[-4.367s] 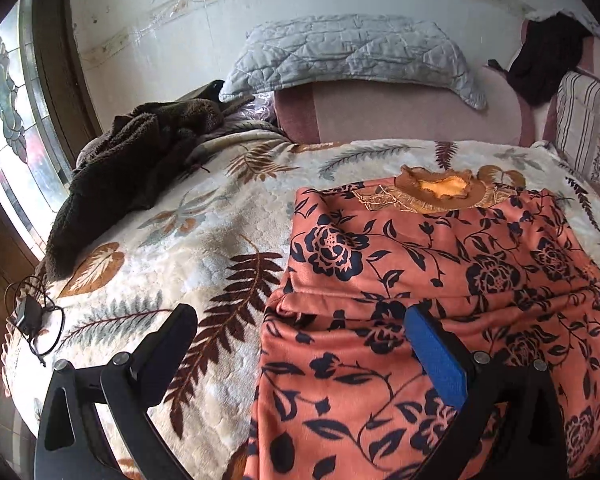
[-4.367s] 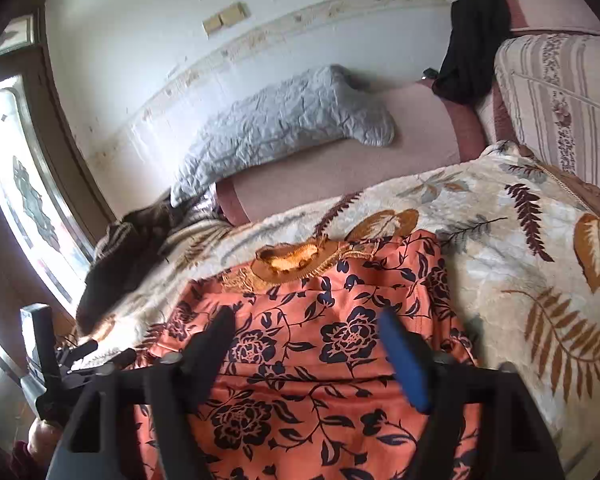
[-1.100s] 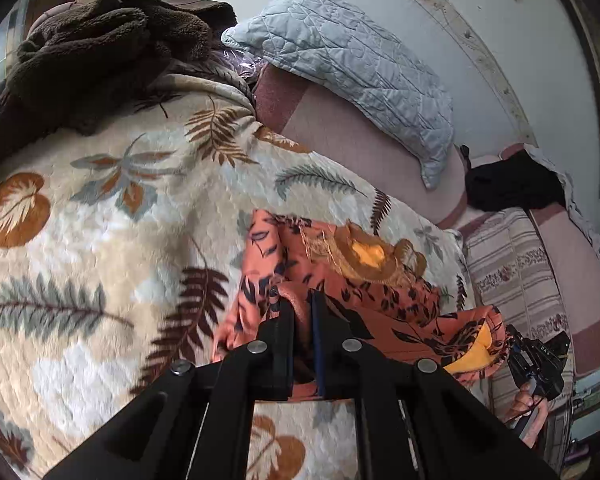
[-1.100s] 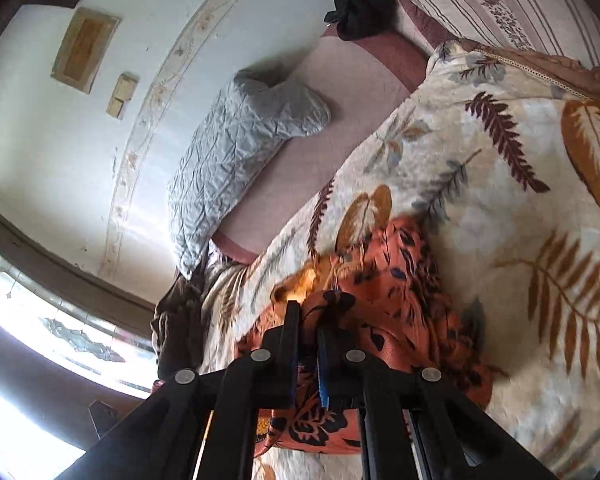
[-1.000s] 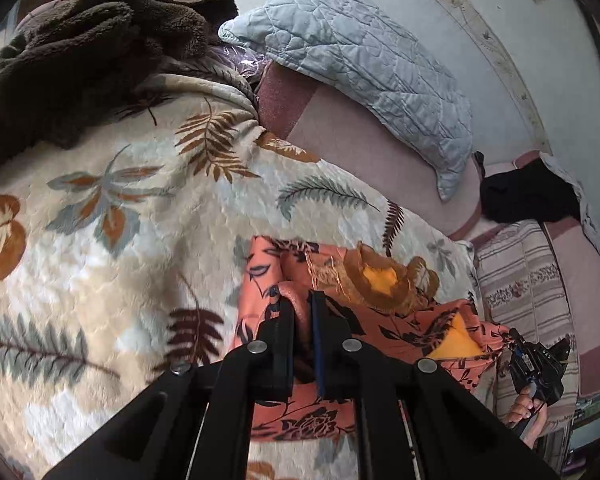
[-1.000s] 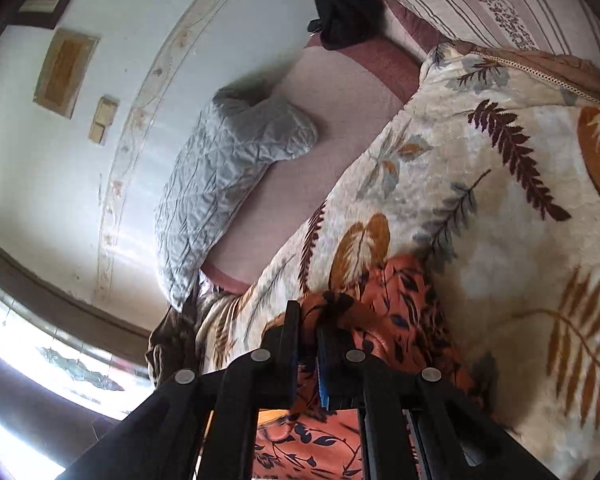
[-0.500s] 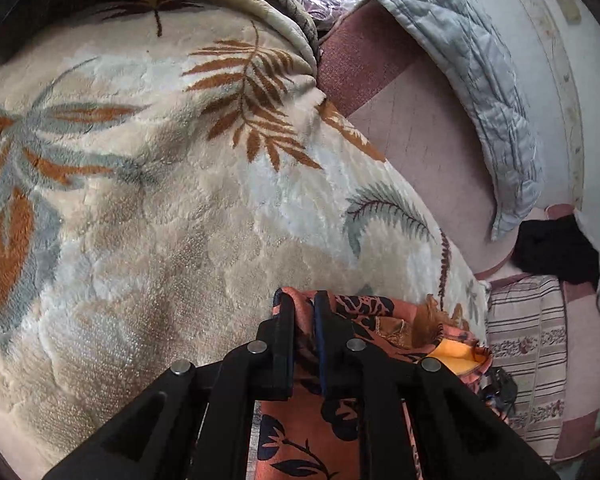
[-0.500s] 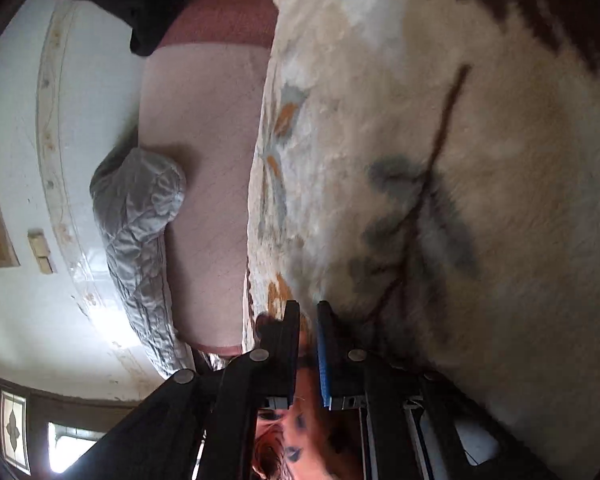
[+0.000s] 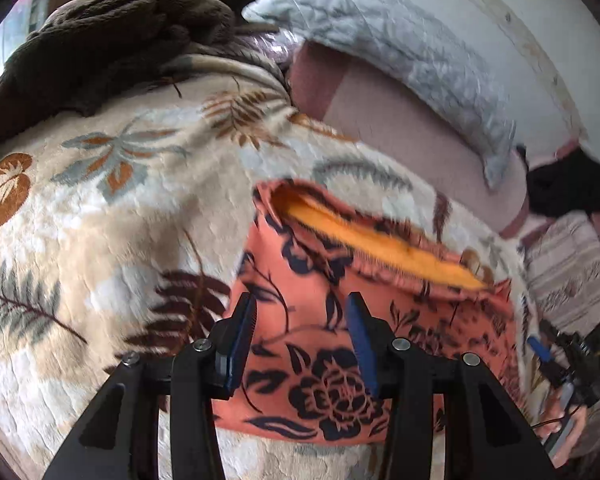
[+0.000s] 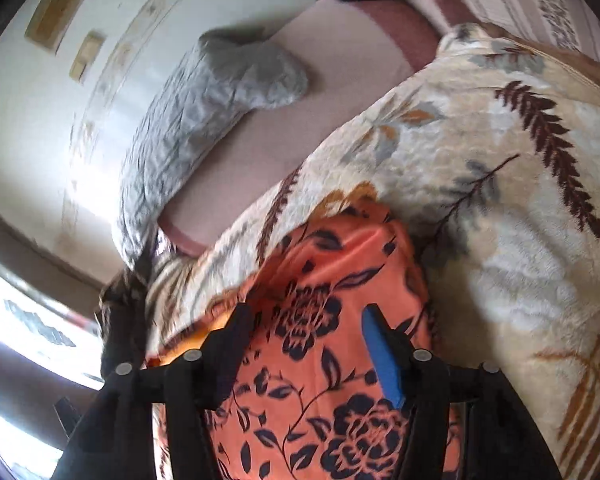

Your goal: Fold small clothes

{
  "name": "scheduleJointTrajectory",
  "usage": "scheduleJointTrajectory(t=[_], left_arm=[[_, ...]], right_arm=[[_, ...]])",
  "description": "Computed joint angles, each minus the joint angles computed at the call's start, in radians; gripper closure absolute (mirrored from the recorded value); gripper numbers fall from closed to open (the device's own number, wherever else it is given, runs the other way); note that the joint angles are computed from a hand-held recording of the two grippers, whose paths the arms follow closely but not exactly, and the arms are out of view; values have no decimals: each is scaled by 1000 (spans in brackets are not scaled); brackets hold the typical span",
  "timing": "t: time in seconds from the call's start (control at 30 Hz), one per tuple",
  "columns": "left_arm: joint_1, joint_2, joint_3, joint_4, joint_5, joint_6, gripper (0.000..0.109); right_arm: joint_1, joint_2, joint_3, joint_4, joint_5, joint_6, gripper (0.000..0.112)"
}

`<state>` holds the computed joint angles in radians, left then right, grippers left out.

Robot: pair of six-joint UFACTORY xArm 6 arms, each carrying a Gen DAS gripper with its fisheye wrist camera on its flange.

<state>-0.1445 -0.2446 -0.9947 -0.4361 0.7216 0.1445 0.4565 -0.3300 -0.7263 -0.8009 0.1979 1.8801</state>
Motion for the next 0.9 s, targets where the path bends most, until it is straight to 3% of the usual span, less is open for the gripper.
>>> scheduleJointTrajectory(t=[0.13,0.27,0.33,0.43,0.57,0.67,0.77,0.9], left_arm=[[-47,171,-141,83,119,-33,62],[-48,330,-327,26,134,-4,62],[-49,410,-428,22,124,-8,62],[-38,473,-515,-29,74,-25,62],[-29,412,-428,-82,-66,-45,61],[-39,270,-266,-73,-116,8,61],[-56,114,-101,-28,-110,25,61],[-85,-24,54,236,-57,-174,51]], right_arm=[[110,180,-164,211,121,-297,71],[103,367,-346,294,221,-489,71],[67,428,-401,284,195,-494,71],[3,455,-426,145,101,-338,71],[-21,429,-424,-44,62,-105,71],[25,360,-372,-16,129,-183,71],[81,258,-276,30,173,-219,71],[168,148,-180,22,246,-145,71]])
